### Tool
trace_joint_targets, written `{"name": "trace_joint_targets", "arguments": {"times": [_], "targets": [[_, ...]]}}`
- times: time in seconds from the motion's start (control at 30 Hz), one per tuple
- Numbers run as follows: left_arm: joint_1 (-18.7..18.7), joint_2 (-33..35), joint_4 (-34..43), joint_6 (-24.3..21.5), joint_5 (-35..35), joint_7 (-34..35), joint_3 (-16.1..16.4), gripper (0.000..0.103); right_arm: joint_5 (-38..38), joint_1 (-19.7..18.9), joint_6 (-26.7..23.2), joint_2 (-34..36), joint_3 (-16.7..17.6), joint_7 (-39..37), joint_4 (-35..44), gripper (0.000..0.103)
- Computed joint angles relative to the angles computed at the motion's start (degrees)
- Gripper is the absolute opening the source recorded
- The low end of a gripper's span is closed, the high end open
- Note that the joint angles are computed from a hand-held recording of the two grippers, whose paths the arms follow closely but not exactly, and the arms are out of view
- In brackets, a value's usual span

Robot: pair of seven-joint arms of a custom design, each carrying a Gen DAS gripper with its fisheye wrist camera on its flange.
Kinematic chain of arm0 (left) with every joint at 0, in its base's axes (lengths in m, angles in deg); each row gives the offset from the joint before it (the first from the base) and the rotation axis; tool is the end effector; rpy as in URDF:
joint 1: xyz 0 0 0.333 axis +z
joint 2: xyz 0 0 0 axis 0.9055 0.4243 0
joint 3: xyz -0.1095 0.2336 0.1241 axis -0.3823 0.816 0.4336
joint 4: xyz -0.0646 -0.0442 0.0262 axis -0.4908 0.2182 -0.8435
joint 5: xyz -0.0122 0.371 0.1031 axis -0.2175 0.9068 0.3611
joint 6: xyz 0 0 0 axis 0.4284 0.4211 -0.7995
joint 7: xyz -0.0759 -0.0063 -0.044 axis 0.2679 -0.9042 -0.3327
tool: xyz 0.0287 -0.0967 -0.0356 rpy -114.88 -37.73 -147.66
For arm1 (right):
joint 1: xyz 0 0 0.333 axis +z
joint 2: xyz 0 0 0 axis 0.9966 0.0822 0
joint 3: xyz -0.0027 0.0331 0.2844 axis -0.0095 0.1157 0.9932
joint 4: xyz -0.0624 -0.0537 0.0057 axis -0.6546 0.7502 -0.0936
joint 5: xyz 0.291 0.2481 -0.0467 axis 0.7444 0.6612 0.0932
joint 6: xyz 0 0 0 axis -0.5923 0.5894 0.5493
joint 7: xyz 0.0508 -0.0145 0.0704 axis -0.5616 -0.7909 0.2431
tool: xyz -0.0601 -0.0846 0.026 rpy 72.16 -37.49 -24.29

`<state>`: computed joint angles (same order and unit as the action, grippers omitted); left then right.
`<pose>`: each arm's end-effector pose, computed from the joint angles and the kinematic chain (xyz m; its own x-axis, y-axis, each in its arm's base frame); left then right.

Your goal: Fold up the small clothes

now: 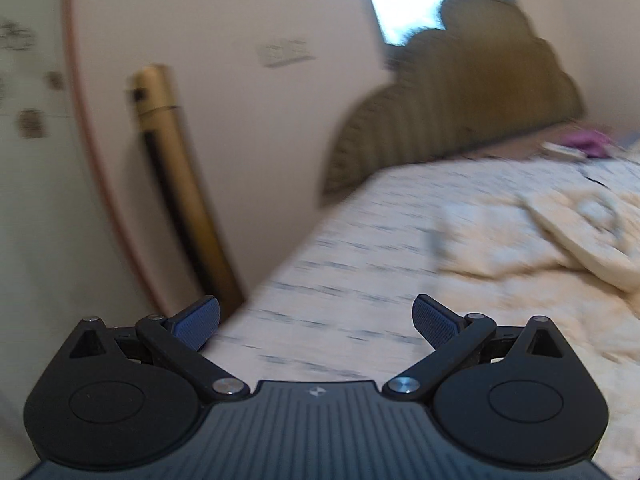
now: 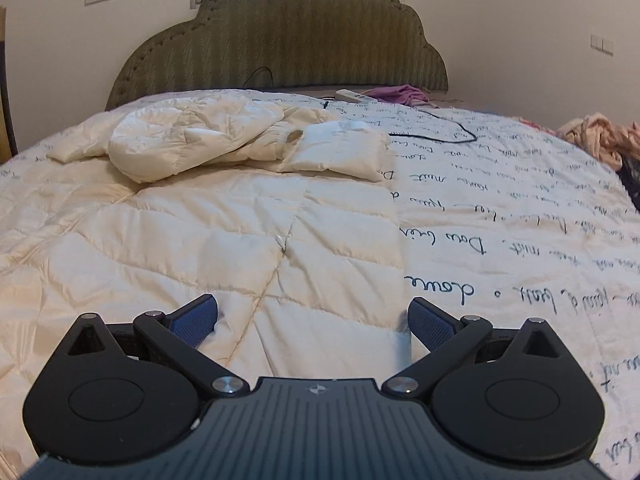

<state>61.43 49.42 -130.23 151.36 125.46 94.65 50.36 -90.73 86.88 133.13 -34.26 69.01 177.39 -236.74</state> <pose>0.4773 -0.2330 0.5855 0.1060 -0.9578 -0.2671 -0.3905 0.2069 -0.8971 0.3612 0.1402 0.4689 -0.2457 -0.9666 0.0725 -0.5609 0.0808 -0.8239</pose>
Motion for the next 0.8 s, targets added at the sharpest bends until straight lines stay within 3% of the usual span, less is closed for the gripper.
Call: {"name": "trace_joint_targets", "arguments": {"times": [0.13,0.23,0.27,0.33,0.4,0.47,0.57,0.7,0.8], "targets": [[3.6,-4.9,-0.3,-7.7,2.6,0.3,0.3,0.103,-3.5,0.3,-7.7,1.4,3.7,-3.8,2.8,0.103],[4.7,-6.0,0.0,-11.0,3.4,1.8,0.2,0.103,-6.3,1.7,-11.3,2.6,3.9,-4.3,4.2,0.103],[4.3,-6.6,-0.8,-8.8,2.3,2.8,1.1,0.103,-6.7,2.3,-12.0,3.0,3.6,-3.9,4.5,0.103],[2.7,-7.8,-3.9,0.2,-3.1,7.4,4.2,0.103,-7.2,3.6,-12.3,3.4,2.6,-2.9,4.7,0.103],[-1.6,-7.1,-7.3,9.5,-13.9,18.7,8.5,0.103,-7.0,4.9,-11.3,3.1,1.1,-2.1,4.2,0.103],[-4.8,-5.5,-9.8,14.4,-21.4,25.2,10.3,0.103,-5.7,6.0,-9.8,2.4,-0.5,-2.1,3.3,0.103],[-9.0,-1.0,-10.4,15.6,-31.9,31.8,10.9,0.103,-3.3,7.1,-10.2,0.5,-1.0,-3.2,2.2,0.103],[-8.0,3.1,-8.5,13.0,-36.8,29.6,6.5,0.103,-1.5,8.2,-12.8,-4.9,1.4,-2.5,0.7,0.103],[-6.2,4.1,-8.5,14.5,-38.3,27.3,3.7,0.103,-1.7,9.4,-9.2,-8.0,1.5,-1.4,-0.1,0.103]]}}
